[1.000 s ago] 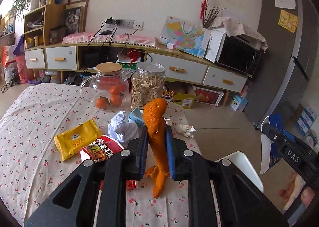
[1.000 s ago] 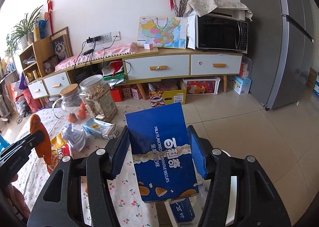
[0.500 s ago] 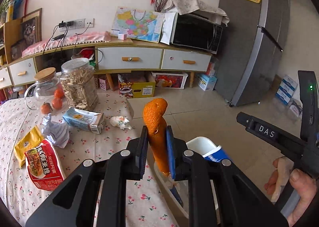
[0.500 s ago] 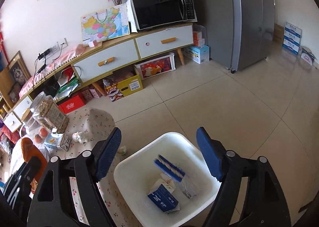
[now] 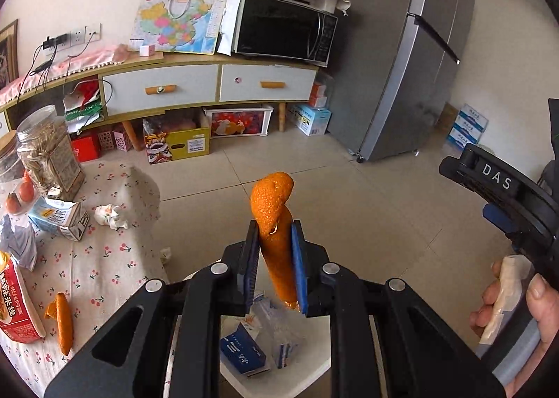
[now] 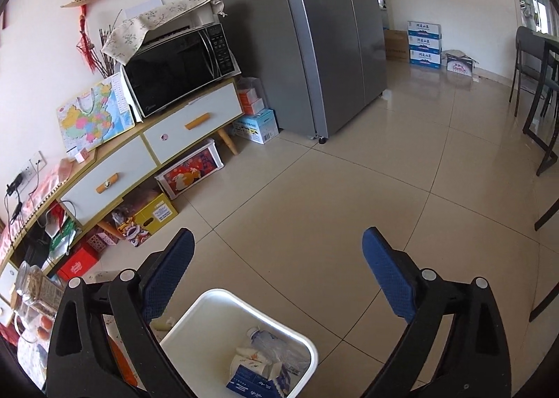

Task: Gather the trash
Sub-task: 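Lower the orange peel into the bin and open the left gripper, then move both open grippers back over the table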

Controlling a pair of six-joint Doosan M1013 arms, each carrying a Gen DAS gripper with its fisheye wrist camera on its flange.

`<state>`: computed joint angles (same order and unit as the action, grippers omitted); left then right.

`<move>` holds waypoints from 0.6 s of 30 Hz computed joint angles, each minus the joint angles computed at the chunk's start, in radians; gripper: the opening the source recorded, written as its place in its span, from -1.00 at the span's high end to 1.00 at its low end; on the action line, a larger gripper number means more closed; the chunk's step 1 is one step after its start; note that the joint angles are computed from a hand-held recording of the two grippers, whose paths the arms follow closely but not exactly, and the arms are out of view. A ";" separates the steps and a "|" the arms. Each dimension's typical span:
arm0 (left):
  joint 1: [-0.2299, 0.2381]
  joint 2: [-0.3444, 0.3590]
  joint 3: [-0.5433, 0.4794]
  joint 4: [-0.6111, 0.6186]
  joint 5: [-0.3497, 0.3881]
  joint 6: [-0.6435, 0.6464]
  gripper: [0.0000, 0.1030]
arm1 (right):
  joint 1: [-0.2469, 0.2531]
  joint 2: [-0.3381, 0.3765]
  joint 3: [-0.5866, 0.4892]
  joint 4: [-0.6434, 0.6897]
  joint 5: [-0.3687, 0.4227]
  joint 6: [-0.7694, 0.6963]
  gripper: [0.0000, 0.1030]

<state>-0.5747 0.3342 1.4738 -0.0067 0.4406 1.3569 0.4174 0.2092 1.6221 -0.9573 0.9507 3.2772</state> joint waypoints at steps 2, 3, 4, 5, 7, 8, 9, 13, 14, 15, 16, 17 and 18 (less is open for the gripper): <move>-0.007 0.006 -0.010 -0.010 0.007 0.020 0.61 | 0.000 0.001 -0.002 -0.009 0.015 0.003 -0.80; -0.009 0.009 -0.015 -0.023 0.011 0.034 0.60 | -0.001 0.001 -0.002 -0.013 0.022 0.001 -0.80; -0.011 0.012 -0.020 -0.039 0.017 0.051 0.58 | -0.001 0.001 -0.003 -0.016 0.032 0.000 -0.80; -0.012 0.014 -0.024 -0.053 0.021 0.066 0.56 | 0.000 0.002 -0.003 -0.020 0.039 -0.001 -0.80; -0.014 0.012 -0.022 -0.067 0.019 0.079 0.39 | 0.003 0.002 -0.004 -0.025 0.054 -0.008 -0.80; -0.015 0.012 -0.021 -0.065 0.017 0.076 0.32 | 0.004 0.003 -0.005 -0.026 0.061 -0.012 -0.80; -0.014 0.010 -0.020 -0.067 0.017 0.077 0.24 | 0.006 0.005 -0.006 -0.029 0.066 -0.015 -0.80; -0.013 0.000 -0.014 0.025 0.017 -0.006 0.14 | 0.020 0.013 -0.016 -0.043 0.075 -0.027 -0.86; -0.012 -0.003 -0.012 0.064 0.019 -0.041 0.08 | 0.026 0.016 -0.020 -0.049 0.075 -0.032 -0.86; -0.010 -0.006 -0.010 0.107 0.022 -0.082 -0.04 | 0.032 0.019 -0.025 -0.054 0.074 -0.041 -0.86; -0.008 -0.010 -0.007 0.147 0.022 -0.120 -0.09 | 0.039 0.023 -0.030 -0.060 0.074 -0.050 -0.86; -0.006 -0.014 -0.002 0.184 0.022 -0.151 -0.10 | 0.046 0.028 -0.035 -0.068 0.074 -0.058 -0.86; -0.005 -0.018 0.002 0.229 0.026 -0.185 -0.11 | 0.053 0.032 -0.040 -0.075 0.073 -0.067 -0.86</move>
<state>-0.5795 0.3159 1.4755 0.2220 0.4665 1.1717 0.4700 0.2410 1.5817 -1.0322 1.0238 3.2105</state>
